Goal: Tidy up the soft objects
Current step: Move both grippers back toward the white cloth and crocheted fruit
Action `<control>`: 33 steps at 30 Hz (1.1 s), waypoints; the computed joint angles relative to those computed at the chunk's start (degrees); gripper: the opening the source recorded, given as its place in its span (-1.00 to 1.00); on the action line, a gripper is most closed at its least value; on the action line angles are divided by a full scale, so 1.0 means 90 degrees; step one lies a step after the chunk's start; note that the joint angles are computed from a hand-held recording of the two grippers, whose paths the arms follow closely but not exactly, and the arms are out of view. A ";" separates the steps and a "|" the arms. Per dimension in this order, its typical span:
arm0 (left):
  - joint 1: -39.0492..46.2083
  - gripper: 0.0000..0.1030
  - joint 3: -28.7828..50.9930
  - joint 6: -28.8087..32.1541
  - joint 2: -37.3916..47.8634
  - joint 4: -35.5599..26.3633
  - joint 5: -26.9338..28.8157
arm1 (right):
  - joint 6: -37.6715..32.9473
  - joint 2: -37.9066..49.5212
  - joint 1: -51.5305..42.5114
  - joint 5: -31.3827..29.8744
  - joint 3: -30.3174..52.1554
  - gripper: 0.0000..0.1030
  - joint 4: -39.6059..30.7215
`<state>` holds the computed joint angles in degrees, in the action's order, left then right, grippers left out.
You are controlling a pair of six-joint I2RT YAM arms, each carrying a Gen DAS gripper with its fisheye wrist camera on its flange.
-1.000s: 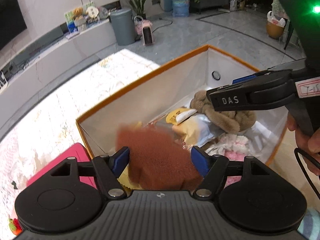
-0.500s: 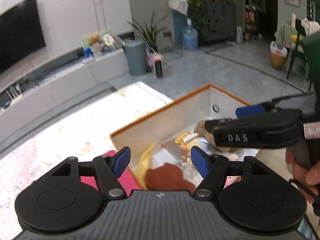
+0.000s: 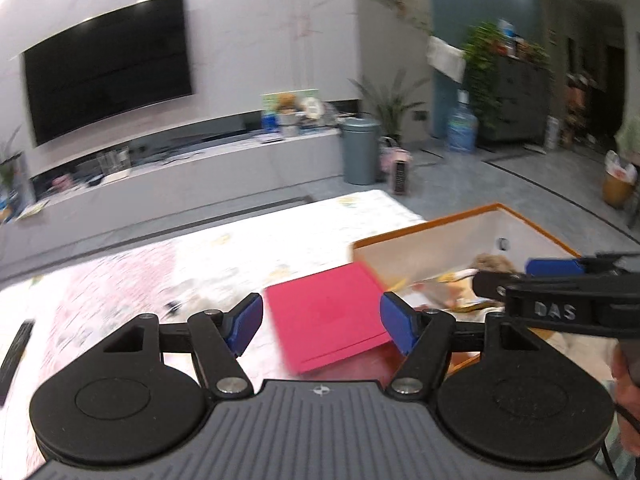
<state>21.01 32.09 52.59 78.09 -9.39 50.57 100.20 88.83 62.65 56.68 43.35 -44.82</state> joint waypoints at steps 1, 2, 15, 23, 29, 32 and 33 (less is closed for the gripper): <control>0.0149 0.54 0.0062 0.0016 0.0094 -0.0022 0.0053 | 0.0065 0.0169 0.0089 0.0021 0.0112 0.21 0.0038; 0.0294 0.54 0.0132 0.0035 0.0222 0.0003 0.0103 | 0.0100 0.0349 0.0172 0.0025 0.0238 0.21 0.0067; 0.1674 0.54 0.1097 0.1270 0.2021 -0.0383 0.0058 | -0.1658 0.2076 0.0140 -0.0548 0.1782 0.40 0.1093; 0.2047 0.54 0.1909 0.1704 0.3033 -0.0891 -0.0190 | -0.2343 0.2937 0.0075 -0.0824 0.2521 0.40 0.1400; 0.2071 0.53 0.2387 0.1388 0.3534 -0.0912 -0.0316 | -0.3349 0.3352 0.0006 -0.0806 0.2772 0.38 0.2210; 0.2015 0.51 0.2665 0.1095 0.3757 -0.0914 -0.0453 | -0.3876 0.3507 -0.0082 -0.0850 0.2816 0.32 0.2752; 0.1992 0.49 0.2742 0.1011 0.3833 -0.0888 -0.0510 | -0.4042 0.3570 -0.0121 -0.0901 0.2845 0.27 0.2915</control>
<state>38.93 56.77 61.69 112.58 -17.38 45.98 63.82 120.96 61.56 48.57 68.96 -18.58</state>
